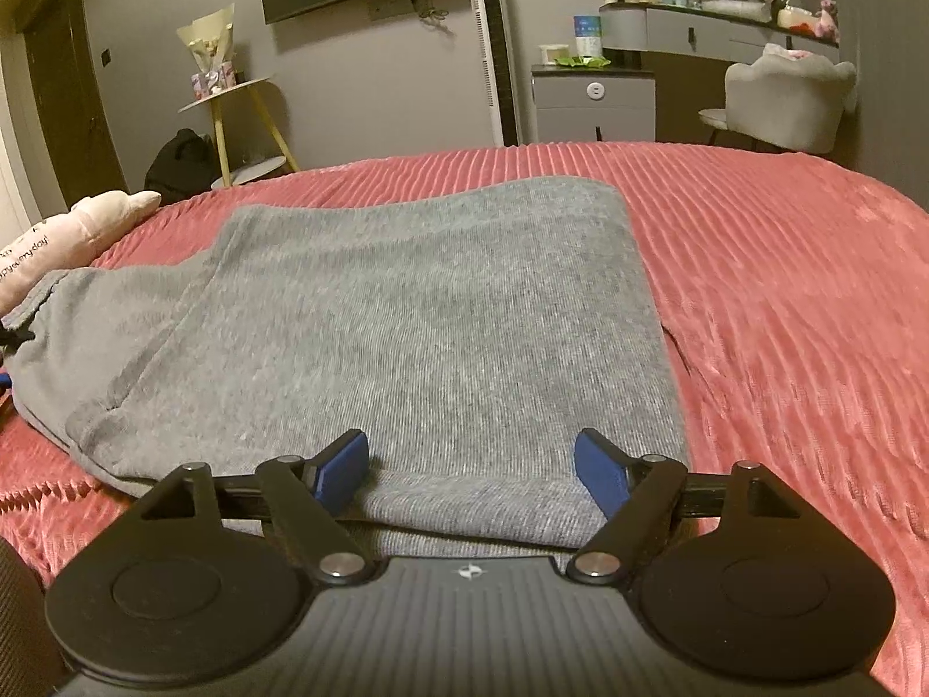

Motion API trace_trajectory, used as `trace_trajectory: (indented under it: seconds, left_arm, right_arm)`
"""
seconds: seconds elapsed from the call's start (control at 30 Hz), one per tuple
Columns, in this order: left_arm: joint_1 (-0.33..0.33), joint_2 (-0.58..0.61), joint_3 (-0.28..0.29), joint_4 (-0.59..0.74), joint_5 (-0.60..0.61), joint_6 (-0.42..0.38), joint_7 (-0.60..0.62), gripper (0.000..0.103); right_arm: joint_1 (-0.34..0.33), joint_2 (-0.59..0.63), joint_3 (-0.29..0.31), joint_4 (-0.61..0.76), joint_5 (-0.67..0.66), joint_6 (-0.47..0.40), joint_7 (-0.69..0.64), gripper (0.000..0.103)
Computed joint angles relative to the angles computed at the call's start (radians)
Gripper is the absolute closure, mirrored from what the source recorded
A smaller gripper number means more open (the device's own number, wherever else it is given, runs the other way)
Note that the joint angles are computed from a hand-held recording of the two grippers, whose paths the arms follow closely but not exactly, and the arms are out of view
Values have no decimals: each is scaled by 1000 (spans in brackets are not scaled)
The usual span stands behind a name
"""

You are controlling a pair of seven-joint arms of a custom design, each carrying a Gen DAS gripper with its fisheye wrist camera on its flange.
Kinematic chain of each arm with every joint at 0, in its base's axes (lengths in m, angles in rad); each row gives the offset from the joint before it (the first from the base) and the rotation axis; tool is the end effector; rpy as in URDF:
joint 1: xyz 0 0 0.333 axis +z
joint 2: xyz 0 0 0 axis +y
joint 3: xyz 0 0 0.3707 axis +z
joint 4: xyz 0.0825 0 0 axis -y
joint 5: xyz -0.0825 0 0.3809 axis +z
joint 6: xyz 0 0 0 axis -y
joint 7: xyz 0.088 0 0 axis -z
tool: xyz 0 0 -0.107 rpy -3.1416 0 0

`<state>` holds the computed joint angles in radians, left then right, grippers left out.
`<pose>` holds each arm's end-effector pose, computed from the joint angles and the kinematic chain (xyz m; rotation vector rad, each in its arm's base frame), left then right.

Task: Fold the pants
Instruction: 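Grasp the cuffs of the sweatpants with the left tool and lift them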

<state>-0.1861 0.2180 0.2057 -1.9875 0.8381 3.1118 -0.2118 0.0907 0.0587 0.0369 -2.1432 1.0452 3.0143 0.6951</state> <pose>0.6384 -0.0609 0.4982 -2.4246 0.7795 -1.1725 0.5803 0.0098 0.5006 -1.6508 1.6309 -0.5428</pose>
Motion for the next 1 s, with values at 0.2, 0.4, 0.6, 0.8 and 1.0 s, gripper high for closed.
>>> trace_trajectory:
  seconds: [0.2,0.4,0.6,0.8,1.0]
  left_arm:
    - [-90,-49,35,89,340,-88,-147,76]
    - [-84,-77,-57,142,475,-165,-123,77]
    - [-71,-71,-163,205,588,-186,-52,78]
    - [-44,-22,-268,268,582,-139,52,78]
    - [-88,47,-301,313,451,-139,225,78]
  right_arm:
    - [-2,-4,0,4,46,-9,-28,24]
    - [-3,-10,-8,11,120,-26,-59,24]
    - [3,-13,-16,14,153,-32,-63,24]
    - [3,-14,-20,20,190,-39,-67,24]
    - [2,-16,-25,23,226,-48,-78,24]
